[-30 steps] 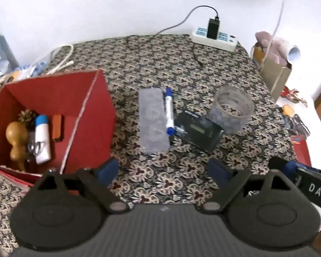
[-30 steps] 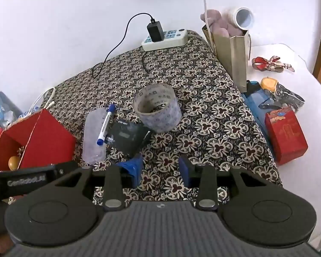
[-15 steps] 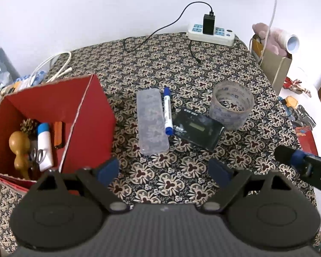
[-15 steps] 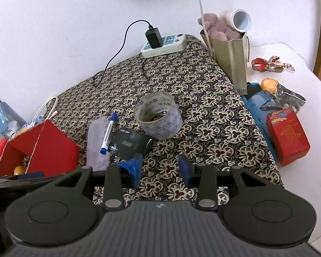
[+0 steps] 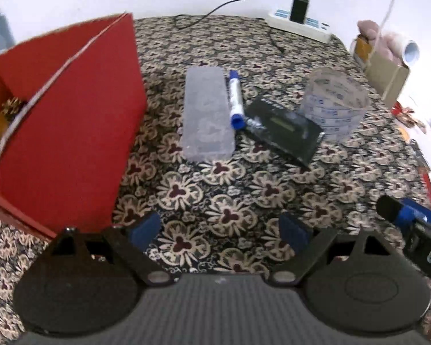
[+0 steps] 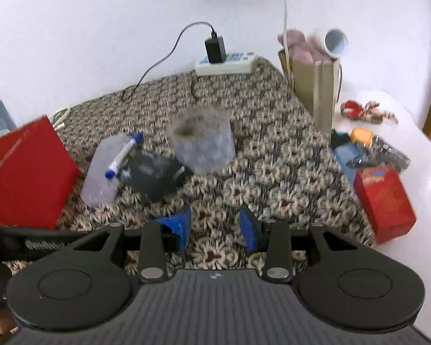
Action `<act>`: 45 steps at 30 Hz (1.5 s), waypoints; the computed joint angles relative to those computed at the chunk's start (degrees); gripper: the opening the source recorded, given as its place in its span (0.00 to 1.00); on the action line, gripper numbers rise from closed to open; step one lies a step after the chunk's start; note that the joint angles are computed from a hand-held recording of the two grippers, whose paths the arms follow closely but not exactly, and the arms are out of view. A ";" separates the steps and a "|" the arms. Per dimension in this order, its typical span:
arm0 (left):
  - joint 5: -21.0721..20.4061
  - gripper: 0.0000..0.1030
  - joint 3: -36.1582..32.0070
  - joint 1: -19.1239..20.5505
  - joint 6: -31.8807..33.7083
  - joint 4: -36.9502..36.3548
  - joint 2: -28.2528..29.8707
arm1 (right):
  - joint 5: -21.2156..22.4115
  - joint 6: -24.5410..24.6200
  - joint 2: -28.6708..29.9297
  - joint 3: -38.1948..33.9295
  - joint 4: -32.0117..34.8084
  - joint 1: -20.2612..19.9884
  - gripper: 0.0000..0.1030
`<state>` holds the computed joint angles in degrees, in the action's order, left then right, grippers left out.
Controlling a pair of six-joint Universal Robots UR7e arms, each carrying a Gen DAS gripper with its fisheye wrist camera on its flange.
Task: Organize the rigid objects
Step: 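Move the right tool toward the clear tape roll on the table, then grasp the clear tape roll by its rim with the right tool and lift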
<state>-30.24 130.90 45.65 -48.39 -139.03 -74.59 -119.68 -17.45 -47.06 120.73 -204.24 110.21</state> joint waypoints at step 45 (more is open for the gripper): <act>-4.35 0.86 -25.15 4.30 18.70 5.63 12.36 | 2.24 9.75 0.09 -18.87 24.93 -1.61 0.23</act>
